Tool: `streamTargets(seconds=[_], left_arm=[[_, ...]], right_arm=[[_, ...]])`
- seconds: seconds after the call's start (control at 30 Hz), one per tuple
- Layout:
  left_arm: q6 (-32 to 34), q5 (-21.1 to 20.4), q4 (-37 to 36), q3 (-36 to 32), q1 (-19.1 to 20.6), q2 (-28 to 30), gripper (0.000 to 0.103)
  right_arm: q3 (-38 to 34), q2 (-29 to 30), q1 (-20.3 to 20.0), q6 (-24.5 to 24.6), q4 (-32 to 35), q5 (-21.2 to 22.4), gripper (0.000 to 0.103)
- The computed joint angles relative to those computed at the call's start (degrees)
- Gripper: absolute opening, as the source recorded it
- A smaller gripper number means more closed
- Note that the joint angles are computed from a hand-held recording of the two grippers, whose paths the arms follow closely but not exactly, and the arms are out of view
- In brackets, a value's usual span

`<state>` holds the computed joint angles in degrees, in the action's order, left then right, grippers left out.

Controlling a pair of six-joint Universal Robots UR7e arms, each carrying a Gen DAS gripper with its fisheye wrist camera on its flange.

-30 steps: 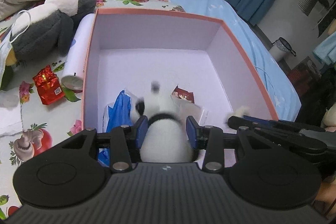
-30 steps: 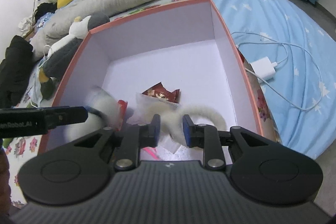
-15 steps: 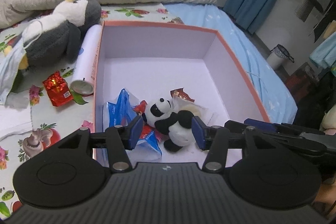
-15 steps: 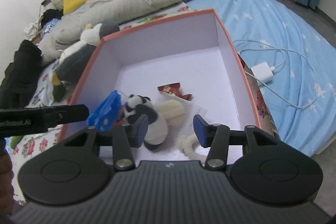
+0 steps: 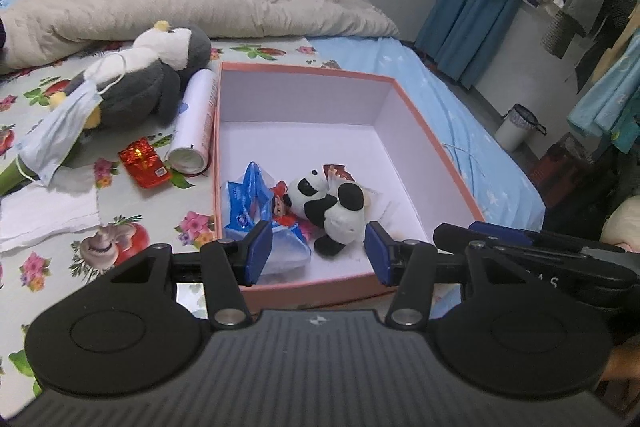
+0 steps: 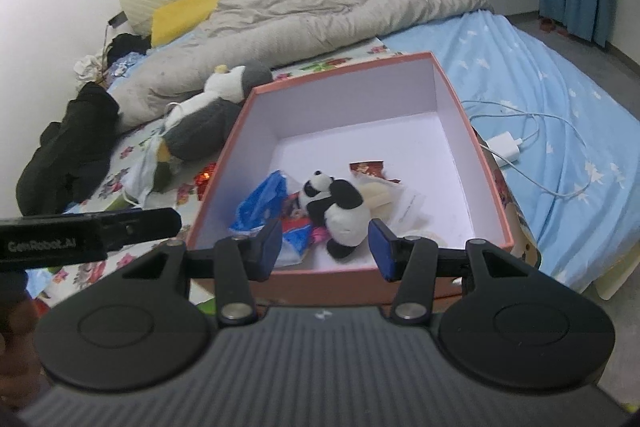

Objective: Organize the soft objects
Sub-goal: 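Open the left tool to drop the panda while the right drops the ring, then withdraw both open tools from the pink box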

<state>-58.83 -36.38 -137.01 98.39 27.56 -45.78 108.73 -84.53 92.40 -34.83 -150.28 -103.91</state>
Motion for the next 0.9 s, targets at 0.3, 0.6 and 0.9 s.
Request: streamTargets(seconds=[0.3, 0.6, 0.9], left_arm=[[-7.75, 2.55, 2.46, 5.62, -5.76, -3.95, 0.057], [-19.00, 4.20, 9.30, 10.79, -10.75, -8.41, 0.057], [-33.71, 4.18, 24.29, 14.16, -14.82, -13.75, 0.057]], right_arm=[[5.57, -6.60, 1.21, -1.22, -0.39, 1.81, 0.051], [9.98, -11.22, 2.43, -3.10, 0.57, 3.53, 0.051], [13.31, -12.36, 4.23, -4.08, 1.58, 5.08, 0.051]])
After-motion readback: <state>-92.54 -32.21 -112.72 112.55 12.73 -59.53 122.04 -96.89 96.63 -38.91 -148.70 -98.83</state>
